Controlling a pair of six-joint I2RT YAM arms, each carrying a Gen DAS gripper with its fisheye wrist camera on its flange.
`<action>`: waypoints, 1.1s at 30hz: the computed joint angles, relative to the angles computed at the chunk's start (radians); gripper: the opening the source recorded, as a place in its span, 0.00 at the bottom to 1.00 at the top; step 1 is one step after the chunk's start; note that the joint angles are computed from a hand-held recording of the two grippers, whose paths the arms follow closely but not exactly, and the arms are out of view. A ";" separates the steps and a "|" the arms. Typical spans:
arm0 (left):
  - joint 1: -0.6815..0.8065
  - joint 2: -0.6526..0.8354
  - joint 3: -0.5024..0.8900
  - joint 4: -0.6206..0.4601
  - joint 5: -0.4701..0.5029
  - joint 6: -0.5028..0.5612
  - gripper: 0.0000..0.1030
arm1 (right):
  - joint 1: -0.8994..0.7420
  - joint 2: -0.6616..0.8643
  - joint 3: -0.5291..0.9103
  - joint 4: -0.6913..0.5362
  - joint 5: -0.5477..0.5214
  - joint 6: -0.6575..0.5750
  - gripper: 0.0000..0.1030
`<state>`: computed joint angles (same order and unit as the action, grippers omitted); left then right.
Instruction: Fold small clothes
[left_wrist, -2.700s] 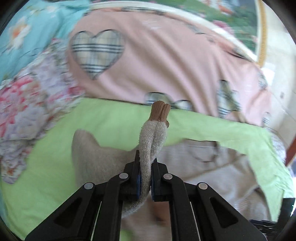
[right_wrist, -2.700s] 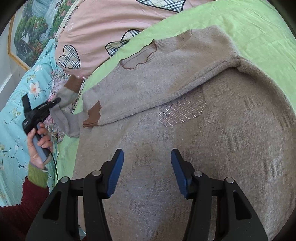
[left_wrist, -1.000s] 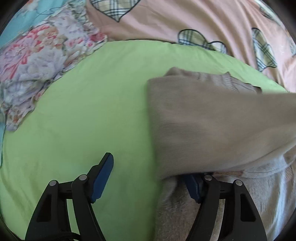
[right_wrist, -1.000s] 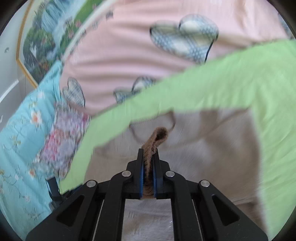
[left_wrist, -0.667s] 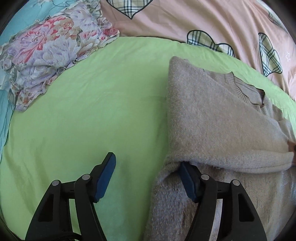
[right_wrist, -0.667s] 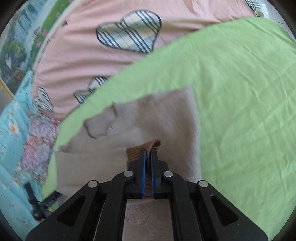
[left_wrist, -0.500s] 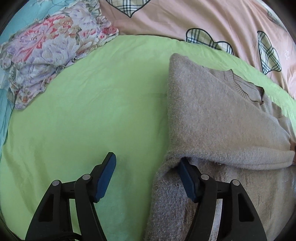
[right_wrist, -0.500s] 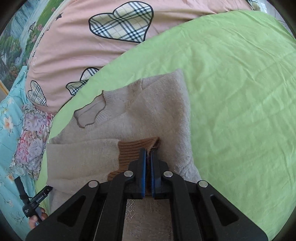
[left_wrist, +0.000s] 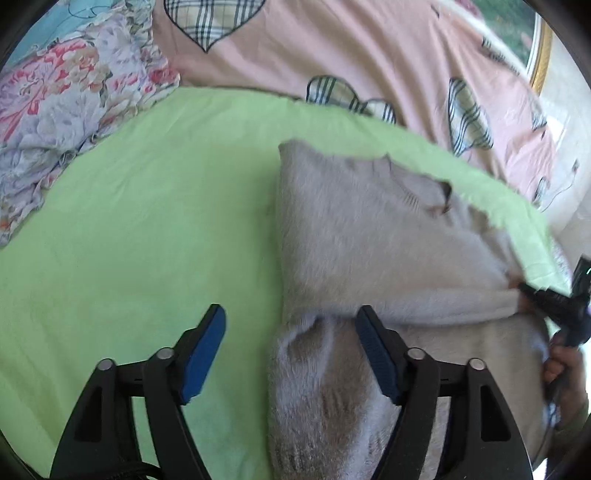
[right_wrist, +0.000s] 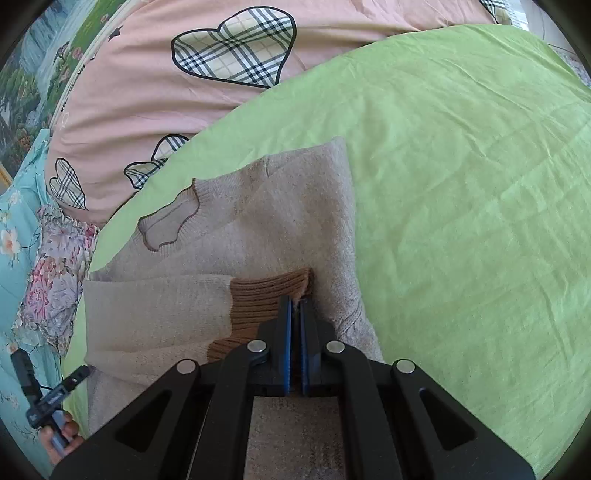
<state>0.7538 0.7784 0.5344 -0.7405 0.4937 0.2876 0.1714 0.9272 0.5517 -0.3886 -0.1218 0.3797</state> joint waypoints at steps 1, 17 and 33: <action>-0.001 0.044 0.027 0.009 0.007 -0.001 0.82 | -0.002 -0.016 -0.015 0.012 -0.004 0.004 0.04; -0.216 0.546 0.169 0.493 -0.150 -0.260 0.07 | 0.030 -0.093 -0.083 0.081 0.020 0.004 0.05; -0.202 0.405 0.106 0.397 -0.262 -0.213 0.14 | 0.076 -0.096 0.001 -0.079 0.089 0.066 0.07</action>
